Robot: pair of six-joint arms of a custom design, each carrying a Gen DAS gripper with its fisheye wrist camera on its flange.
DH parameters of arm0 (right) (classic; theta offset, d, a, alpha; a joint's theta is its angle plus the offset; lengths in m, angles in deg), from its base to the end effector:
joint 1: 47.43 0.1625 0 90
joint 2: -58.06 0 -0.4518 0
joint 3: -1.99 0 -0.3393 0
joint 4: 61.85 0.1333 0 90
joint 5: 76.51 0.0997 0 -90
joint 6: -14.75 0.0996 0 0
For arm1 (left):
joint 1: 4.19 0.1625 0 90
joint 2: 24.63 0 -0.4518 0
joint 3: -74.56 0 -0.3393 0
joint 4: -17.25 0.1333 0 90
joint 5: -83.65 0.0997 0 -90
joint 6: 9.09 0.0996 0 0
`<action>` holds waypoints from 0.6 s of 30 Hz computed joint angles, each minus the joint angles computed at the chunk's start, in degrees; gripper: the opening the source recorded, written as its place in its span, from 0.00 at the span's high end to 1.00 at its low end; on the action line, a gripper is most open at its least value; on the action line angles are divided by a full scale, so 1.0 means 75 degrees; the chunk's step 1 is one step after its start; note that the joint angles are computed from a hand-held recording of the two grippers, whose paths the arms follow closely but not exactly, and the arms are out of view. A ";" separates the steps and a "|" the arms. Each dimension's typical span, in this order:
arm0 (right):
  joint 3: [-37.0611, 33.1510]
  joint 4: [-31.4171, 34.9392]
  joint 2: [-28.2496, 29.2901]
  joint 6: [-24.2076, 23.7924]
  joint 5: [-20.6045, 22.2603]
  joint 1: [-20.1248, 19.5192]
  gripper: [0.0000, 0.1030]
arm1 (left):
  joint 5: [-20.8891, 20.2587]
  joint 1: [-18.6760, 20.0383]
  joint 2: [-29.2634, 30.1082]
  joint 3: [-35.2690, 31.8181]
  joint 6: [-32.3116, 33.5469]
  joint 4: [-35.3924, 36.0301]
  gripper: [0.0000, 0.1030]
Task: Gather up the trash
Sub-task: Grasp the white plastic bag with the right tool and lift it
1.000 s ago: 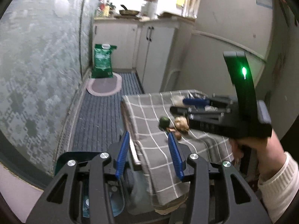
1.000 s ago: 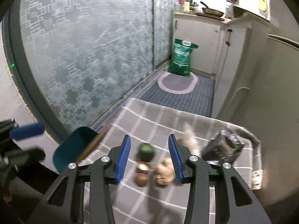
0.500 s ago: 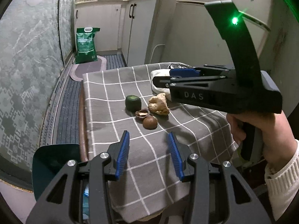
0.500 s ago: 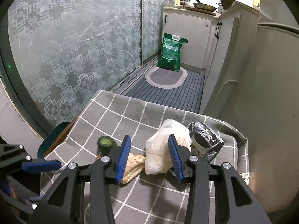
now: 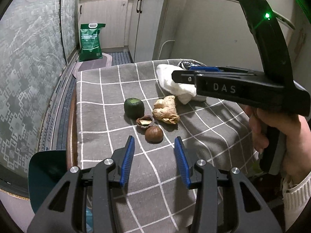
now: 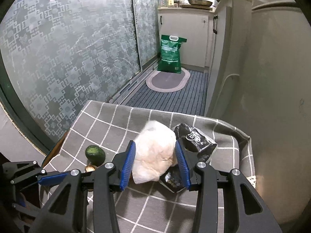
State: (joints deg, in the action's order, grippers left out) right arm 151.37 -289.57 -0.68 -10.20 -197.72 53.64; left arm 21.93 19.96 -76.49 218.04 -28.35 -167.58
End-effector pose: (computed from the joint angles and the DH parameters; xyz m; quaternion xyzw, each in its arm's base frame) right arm 0.1495 -0.3385 0.2244 0.1708 -0.8729 0.3521 0.2913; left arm -0.2673 -0.3177 0.0967 0.3770 0.8930 -0.1852 0.1615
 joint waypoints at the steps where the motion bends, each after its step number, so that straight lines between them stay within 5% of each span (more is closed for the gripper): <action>1: 0.0004 0.0099 -0.0036 0.0048 0.0086 -0.0039 0.59 | 0.0005 0.0003 0.0025 -0.0018 0.0008 0.0007 0.58; 4: -0.0021 0.0205 -0.0007 0.0051 0.0100 -0.0034 0.63 | 0.0008 0.0013 0.0048 -0.0041 0.0012 0.0012 0.59; 9: -0.0085 0.0063 0.0137 -0.0145 -0.0327 0.0166 0.92 | 0.0013 0.0018 0.0070 -0.0043 0.0022 -0.0013 0.59; 18: 0.0134 -0.0214 -0.0359 -0.0150 0.0020 0.0385 0.95 | 0.0061 0.0047 0.0155 -0.0147 0.0152 0.0010 0.67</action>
